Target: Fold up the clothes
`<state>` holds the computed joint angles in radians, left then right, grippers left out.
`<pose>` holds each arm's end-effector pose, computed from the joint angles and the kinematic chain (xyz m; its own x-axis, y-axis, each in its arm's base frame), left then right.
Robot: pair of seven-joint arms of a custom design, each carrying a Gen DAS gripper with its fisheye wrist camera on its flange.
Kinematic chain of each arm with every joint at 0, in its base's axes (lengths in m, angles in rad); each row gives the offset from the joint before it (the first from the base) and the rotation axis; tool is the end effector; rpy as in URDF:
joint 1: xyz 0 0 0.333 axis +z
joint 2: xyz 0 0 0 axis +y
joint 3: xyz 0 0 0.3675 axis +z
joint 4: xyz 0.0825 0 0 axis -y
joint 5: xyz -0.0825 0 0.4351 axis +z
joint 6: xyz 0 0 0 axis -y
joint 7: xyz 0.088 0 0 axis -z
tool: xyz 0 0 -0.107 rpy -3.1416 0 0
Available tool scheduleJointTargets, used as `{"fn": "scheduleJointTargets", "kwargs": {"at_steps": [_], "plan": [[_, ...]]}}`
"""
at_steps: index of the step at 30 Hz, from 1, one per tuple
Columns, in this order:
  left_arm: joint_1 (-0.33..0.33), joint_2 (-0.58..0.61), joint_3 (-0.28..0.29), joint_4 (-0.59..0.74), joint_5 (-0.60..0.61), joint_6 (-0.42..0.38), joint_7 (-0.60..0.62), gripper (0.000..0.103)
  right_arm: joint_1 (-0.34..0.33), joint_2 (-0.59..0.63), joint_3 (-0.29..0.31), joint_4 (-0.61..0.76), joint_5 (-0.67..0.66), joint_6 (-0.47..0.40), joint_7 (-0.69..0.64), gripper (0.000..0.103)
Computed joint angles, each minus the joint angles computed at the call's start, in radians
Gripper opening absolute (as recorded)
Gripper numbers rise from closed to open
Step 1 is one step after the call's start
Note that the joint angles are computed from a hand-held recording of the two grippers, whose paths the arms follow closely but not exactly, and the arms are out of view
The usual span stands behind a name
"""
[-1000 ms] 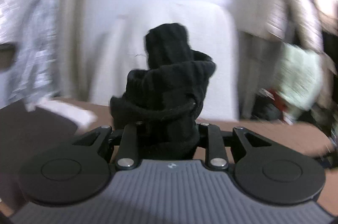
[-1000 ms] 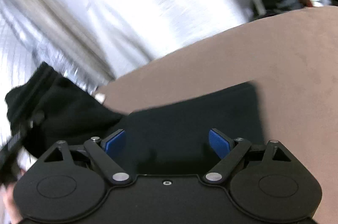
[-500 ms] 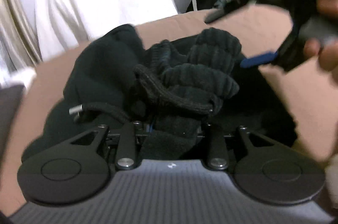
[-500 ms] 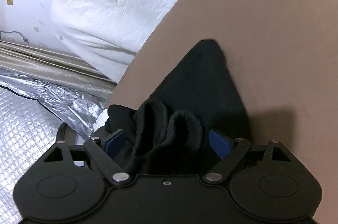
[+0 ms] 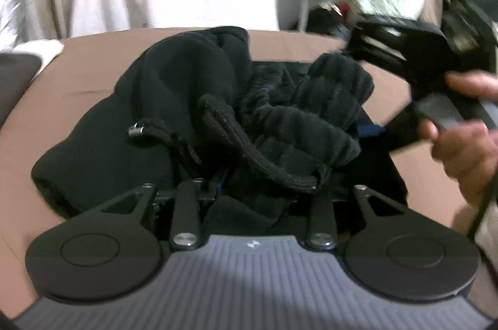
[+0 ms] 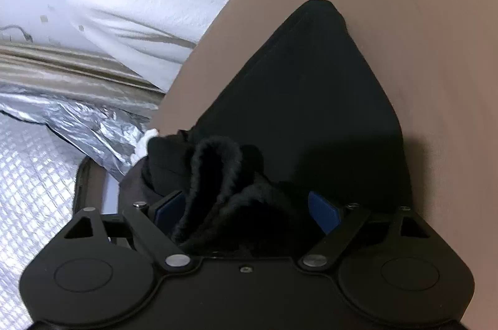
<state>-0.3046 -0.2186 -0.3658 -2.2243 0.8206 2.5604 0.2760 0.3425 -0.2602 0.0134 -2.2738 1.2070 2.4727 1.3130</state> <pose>0.4267 -0.3673 0.5429 0.0159 -0.9996 0.0248 -0.6665 -0.0291 -0.7449 0.5061 0.1860 0.5390 -0.0147 -0.5749 -0.8181 -0.9270 0.3146 -0.2044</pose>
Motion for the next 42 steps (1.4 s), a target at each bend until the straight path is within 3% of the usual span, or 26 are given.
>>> {"fn": "scheduleJointTargets", "kwargs": {"at_steps": [1, 3, 5, 7, 9, 12, 16, 18, 22, 24, 27, 28, 29, 30, 32, 34, 35, 37, 39, 42], "plan": [[-0.026, 0.016, 0.016, 0.018, -0.065, -0.030, 0.110, 0.056, 0.001, 0.002, 0.002, 0.002, -0.005, 0.001, -0.010, 0.090], [-0.072, 0.067, 0.018, 0.092, -0.200, -0.192, 0.336, 0.068, 0.002, 0.007, 0.010, 0.010, -0.036, 0.008, -0.014, 0.089], [-0.083, 0.072, 0.006, 0.102, -0.188, -0.221, 0.352, 0.074, 0.003, 0.013, 0.020, 0.019, -0.083, 0.017, -0.007, 0.089], [-0.089, 0.035, 0.023, 0.062, -0.224, -0.141, 0.369, 0.084, 0.002, 0.007, 0.024, 0.017, -0.122, 0.026, 0.012, 0.089], [-0.092, -0.005, 0.040, 0.021, -0.275, -0.074, 0.394, 0.084, 0.001, -0.022, 0.018, -0.007, -0.135, 0.035, 0.017, 0.089], [-0.112, -0.093, 0.101, -0.068, -0.469, 0.049, 0.449, 0.085, 0.002, -0.087, 0.004, -0.048, -0.140, 0.040, 0.036, 0.089], [-0.103, -0.232, 0.162, -0.229, -0.638, 0.244, 0.444, 0.085, 0.023, -0.147, -0.056, -0.096, -0.040, -0.046, -0.008, 0.089], [-0.011, -0.277, 0.117, -0.250, -0.592, 0.250, 0.379, 0.085, 0.018, -0.162, -0.060, -0.119, -0.031, -0.087, -0.005, 0.089], [0.132, -0.319, 0.065, -0.260, -0.507, 0.244, 0.264, 0.091, 0.016, -0.134, -0.016, -0.110, -0.072, -0.061, 0.009, 0.091], [0.216, -0.322, 0.011, -0.274, -0.456, 0.269, 0.152, 0.091, 0.027, -0.102, 0.003, -0.084, -0.087, -0.031, -0.011, 0.094], [0.361, -0.375, -0.121, -0.348, -0.354, 0.361, -0.073, 0.091, 0.036, -0.060, 0.065, -0.068, -0.183, 0.096, 0.006, 0.094], [0.395, -0.370, -0.150, -0.350, -0.283, 0.358, -0.139, 0.091, 0.038, -0.052, 0.096, -0.070, -0.248, 0.148, 0.037, 0.095], [0.393, -0.367, -0.161, -0.355, -0.282, 0.334, -0.141, 0.091, 0.040, -0.052, 0.124, -0.079, -0.329, 0.196, 0.056, 0.095], [0.359, -0.350, -0.138, -0.360, -0.334, 0.322, -0.090, 0.090, 0.036, -0.052, 0.155, -0.088, -0.419, 0.241, 0.084, 0.095], [0.272, -0.317, -0.059, -0.367, -0.342, 0.308, -0.084, 0.090, 0.015, -0.068, 0.217, -0.122, -0.605, 0.329, 0.123, 0.077], [0.292, -0.332, -0.072, -0.377, -0.317, 0.322, -0.144, 0.090, 0.003, -0.098, 0.264, -0.162, -0.752, 0.434, 0.133, 0.047], [0.312, -0.342, -0.085, -0.377, -0.294, 0.332, -0.172, 0.090, 0.036, -0.115, 0.244, -0.181, -0.749, 0.486, 0.095, 0.036], [0.371, -0.379, -0.130, -0.375, -0.232, 0.342, -0.230, 0.090, 0.119, -0.145, 0.186, -0.215, -0.753, 0.592, 0.024, 0.030], [0.427, -0.431, -0.176, -0.377, -0.167, 0.345, -0.283, 0.091, 0.187, -0.169, 0.129, -0.233, -0.770, 0.693, -0.024, 0.026], [0.420, -0.483, -0.173, -0.394, -0.124, 0.334, -0.289, 0.091, 0.267, -0.192, 0.034, -0.198, -0.799, 0.740, -0.072, 0.025]]}}
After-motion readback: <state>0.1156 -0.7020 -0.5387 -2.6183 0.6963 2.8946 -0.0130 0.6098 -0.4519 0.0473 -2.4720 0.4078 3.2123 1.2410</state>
